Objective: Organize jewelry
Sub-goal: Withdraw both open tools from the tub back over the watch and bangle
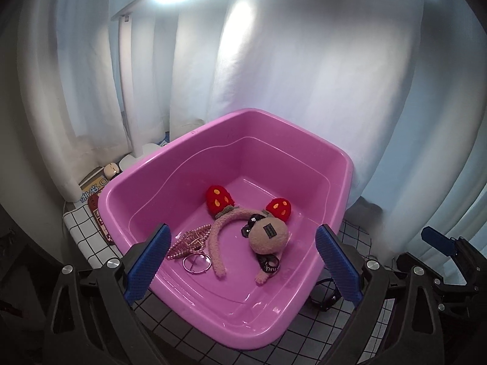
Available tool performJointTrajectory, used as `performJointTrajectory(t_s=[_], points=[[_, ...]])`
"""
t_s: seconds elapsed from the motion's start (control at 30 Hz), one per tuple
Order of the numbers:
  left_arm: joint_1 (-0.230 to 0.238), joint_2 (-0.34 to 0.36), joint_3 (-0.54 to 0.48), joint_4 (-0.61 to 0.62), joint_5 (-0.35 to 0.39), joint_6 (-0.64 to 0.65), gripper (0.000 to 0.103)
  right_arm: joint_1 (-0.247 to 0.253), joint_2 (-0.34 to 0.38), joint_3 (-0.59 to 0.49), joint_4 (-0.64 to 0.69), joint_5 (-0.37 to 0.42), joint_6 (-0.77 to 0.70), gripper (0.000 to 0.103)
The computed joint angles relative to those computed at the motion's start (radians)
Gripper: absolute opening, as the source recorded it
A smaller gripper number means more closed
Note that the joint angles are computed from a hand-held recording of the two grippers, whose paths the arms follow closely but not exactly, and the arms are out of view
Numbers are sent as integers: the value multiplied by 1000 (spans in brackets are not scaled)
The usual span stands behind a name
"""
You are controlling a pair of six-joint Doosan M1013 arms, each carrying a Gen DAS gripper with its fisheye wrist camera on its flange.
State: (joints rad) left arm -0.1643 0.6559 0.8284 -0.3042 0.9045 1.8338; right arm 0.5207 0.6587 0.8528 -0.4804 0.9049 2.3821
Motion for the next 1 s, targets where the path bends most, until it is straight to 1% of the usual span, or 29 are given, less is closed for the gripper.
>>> performJointTrajectory(t_s=[0.13, 0.3, 0.4, 0.5, 0.7, 0.93, 1.0], points=[[-18, -52, 80, -38, -38, 60, 94, 6, -85, 155, -55, -36, 116, 76], [-43, -108, 181, -101, -77, 159, 95, 11, -160, 300, -115, -30, 245, 76], [-55, -127, 220, -138, -68, 209, 96, 7, -196, 372, -119, -24, 304, 76], [-68, -143, 259, -161, -57, 234, 96, 4, -221, 419, -115, -18, 341, 76], [-94, -160, 324, -157, -31, 245, 96, -15, -239, 483, -58, -24, 352, 76], [-132, -142, 363, -43, -27, 174, 96, -55, -219, 526, 60, -81, 303, 76], [-142, -134, 368, -13, -40, 151, 96, -67, -208, 528, 91, -91, 277, 76]])
